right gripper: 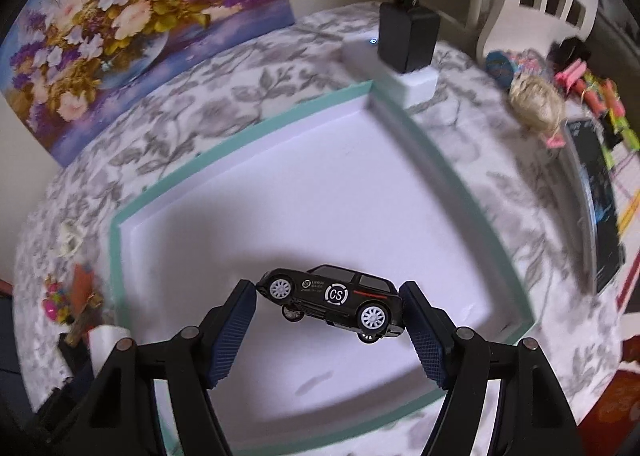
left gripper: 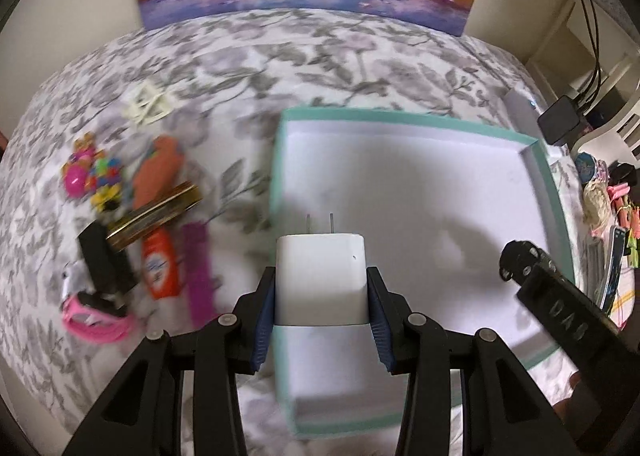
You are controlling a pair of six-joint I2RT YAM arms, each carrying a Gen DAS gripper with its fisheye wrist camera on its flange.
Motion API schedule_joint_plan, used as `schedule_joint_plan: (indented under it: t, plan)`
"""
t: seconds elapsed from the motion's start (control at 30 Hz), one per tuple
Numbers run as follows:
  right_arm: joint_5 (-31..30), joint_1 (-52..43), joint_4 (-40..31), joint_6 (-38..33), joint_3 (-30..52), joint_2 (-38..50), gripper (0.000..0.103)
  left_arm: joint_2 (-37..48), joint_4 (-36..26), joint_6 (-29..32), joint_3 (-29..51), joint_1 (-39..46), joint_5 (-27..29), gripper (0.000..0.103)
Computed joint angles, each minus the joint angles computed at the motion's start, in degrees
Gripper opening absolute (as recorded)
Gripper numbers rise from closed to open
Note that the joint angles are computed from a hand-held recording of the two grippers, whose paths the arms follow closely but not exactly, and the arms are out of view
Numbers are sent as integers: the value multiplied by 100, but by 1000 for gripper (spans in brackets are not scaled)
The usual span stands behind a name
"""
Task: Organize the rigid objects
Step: 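Place the car in the tray with the right gripper while the left gripper places the white charger there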
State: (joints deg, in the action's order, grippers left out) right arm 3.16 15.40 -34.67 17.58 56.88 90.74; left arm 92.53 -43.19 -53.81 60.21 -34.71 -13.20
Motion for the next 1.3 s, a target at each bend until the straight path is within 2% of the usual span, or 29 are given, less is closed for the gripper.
schedule_joint_plan:
  t: [0.23, 0.4, 0.63, 0.7, 0.77, 0.87, 0.93, 1.0, 1.13, 1.2, 1.3]
  plan:
    - [370, -189, 141, -152, 288, 434, 76, 697, 310, 87, 433, 104, -12, 44]
    - [374, -265, 114, -186, 462, 677, 76, 774, 674, 176, 357, 71, -236, 44]
    - [259, -293, -15, -169, 564, 777, 77, 750, 506, 178, 407, 2, -336, 45]
    - [230, -285, -44, -183, 566, 749, 81, 646, 471, 134, 339, 10, -299, 52]
    - [177, -296, -50, -165, 546, 704, 89, 488, 461, 94, 225, -1, -323, 57]
    - [188, -297, -79, -137, 534, 639, 99, 356, 365, 19, 174, 15, -409, 61]
    - [220, -296, -86, -151, 518, 587, 103, 200, 346, -47, 81, 57, -425, 72]
    - [256, -276, -104, -196, 502, 532, 103, 8, 333, -150, -48, 131, -436, 83]
    - [286, -215, -216, -204, 506, 447, 103, -195, -1, -316, -132, 305, -542, 85]
    - [317, -150, -264, -199, 502, 390, 103, -387, -100, -329, -252, 488, -437, 90]
    - [398, 75, -320, -208, 483, 235, 103, -737, -299, -408, -469, 771, -290, 90]
